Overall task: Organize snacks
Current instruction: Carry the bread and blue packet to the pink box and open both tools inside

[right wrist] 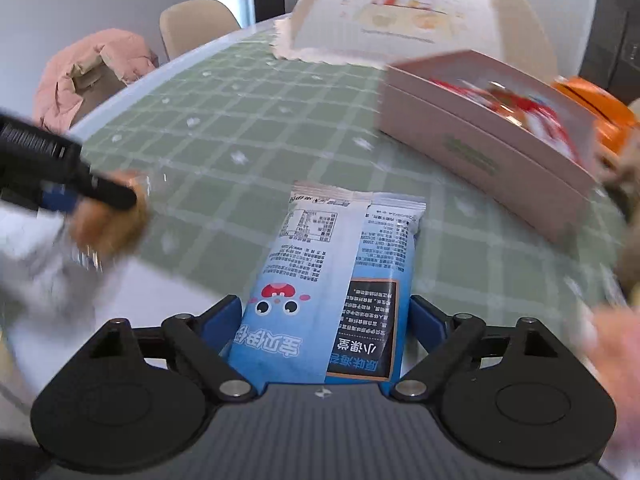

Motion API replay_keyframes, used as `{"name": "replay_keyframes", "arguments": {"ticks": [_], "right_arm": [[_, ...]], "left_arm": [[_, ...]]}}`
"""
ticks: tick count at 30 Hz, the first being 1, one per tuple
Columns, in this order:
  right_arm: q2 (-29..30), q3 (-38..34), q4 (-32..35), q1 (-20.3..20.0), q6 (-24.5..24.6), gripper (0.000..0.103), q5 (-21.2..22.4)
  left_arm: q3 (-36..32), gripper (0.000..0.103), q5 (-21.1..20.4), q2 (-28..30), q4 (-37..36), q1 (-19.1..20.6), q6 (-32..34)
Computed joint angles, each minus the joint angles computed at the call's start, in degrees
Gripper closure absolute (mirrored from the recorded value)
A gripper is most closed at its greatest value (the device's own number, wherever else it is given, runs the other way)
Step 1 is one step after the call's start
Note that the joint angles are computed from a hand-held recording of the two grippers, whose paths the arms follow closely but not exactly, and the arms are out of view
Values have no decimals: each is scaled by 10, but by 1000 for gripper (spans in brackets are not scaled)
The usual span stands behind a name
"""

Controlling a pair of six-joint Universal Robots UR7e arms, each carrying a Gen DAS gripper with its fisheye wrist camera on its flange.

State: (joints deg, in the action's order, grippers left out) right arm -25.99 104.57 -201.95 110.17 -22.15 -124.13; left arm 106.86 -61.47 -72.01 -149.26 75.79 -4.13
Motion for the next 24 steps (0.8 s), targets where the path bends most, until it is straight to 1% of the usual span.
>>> {"name": "replay_keyframes", "arguments": {"ticks": [1,4,5,7,9,11,13,14,15,16,17,18,20,24], "right_arm": [[-9,19,-10,-1,7,12,-4],[-15,32,-14,2,39,7,-28],[-13,28,-8,3,46,5,-34],[-14,16,28,6,65,0,-42],[-15,-1,62,7,75,0,-44],[-12,-10,62,4,86,1,-42],[-4,-24,58,3,97,3,-53],[-2,-31,59,5,97,9,-62],[-2,-35,62,7,91,20,-67],[-7,-34,73,8,93,21,-66],[-16,-30,80,7,102,26,-60],[-26,-21,73,8,111,26,-53],[-42,-4,46,11,108,26,-46],[-64,19,-14,25,85,26,-68]], "left_arm": [[1,41,-7,1,5,-2,9],[-2,41,-30,11,20,-7,32],[-4,41,-36,15,22,-9,37],[-5,41,-42,21,23,-12,41],[-1,41,-40,23,22,-17,45],[3,41,-36,24,21,-22,60],[11,40,-32,22,14,-25,76],[17,40,-30,21,9,-27,78],[19,39,-28,21,7,-28,81],[21,39,-26,20,7,-29,85],[22,38,-23,19,9,-31,91],[23,38,-18,18,14,-33,94],[21,38,-8,21,24,-37,97],[13,38,7,24,49,-44,93]]}}
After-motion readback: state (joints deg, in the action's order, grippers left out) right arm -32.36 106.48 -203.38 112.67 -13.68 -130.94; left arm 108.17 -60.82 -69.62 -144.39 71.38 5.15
